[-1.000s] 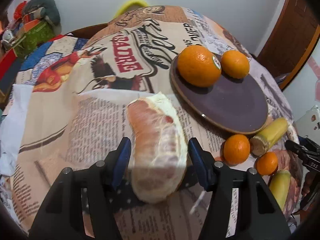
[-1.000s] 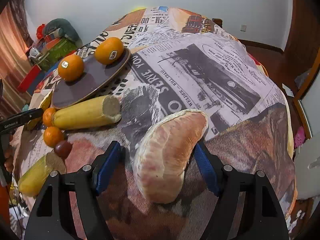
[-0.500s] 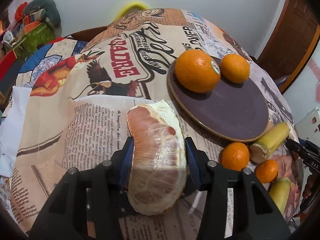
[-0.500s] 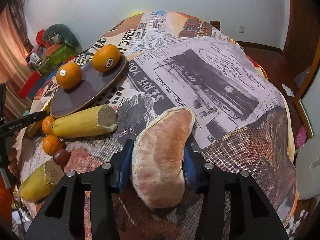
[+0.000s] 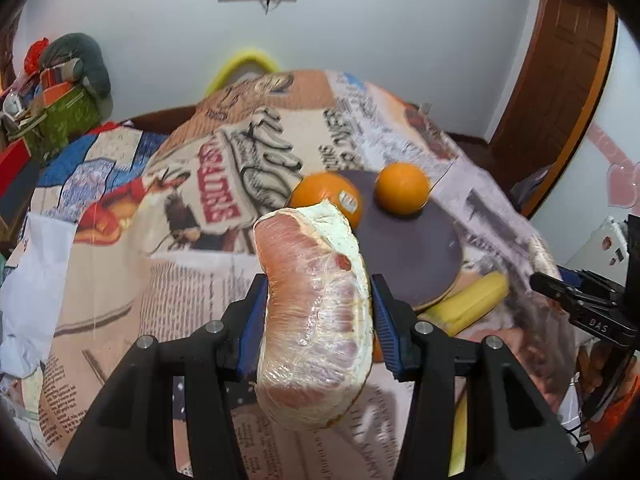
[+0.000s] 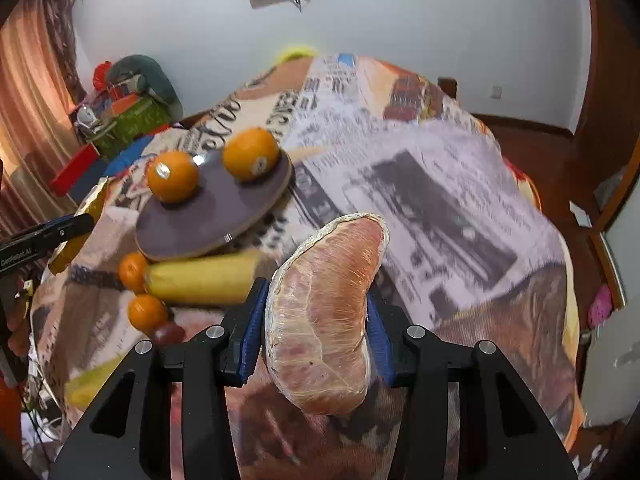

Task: Organize fruits
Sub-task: 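Close the left tool on the pomelo segment and lift it, then place the pomelo segment on the plate with the left tool while the right tool places another segment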

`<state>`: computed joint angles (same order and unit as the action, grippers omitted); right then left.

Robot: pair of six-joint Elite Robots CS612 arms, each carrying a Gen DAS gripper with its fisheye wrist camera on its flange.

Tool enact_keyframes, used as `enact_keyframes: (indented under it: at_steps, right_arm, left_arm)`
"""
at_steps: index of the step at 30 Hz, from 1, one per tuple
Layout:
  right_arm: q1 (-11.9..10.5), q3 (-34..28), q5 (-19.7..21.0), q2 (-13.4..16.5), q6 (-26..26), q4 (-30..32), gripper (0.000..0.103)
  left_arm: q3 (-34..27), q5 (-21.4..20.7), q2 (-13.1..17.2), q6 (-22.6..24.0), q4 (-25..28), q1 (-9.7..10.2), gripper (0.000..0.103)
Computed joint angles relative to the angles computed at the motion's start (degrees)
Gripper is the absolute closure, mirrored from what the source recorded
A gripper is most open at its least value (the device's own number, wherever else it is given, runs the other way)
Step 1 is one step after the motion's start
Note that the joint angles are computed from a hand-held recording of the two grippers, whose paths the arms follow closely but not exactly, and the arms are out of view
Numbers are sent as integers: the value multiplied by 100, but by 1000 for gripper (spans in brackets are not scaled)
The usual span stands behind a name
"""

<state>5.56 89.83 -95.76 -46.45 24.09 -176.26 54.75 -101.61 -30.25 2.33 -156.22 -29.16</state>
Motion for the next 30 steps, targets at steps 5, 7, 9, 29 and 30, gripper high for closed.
enact_keyframes:
  at_steps: [5, 7, 9, 29, 30]
  right_arm:
    - [5, -147, -27, 27, -162, -183, 61]
    - [11, -211, -30, 48, -227, -238, 61]
    - [16, -296, -18, 81, -323, -277, 61]
    - [8, -1738, 605, 778, -1249, 383, 60]
    - [6, -1828, 653, 823, -1317, 479, 60]
  left_arm:
    - [-65, -85, 9, -29, -183, -32, 54]
    - [-143, -127, 40, -43, -206, -44, 54]
    - [-199, -165, 66, -55, -225, -49, 54]
    - [-1452, -182, 722, -86, 37, -50, 54]
    - [-1513, -177, 756, -71, 64, -51, 54]
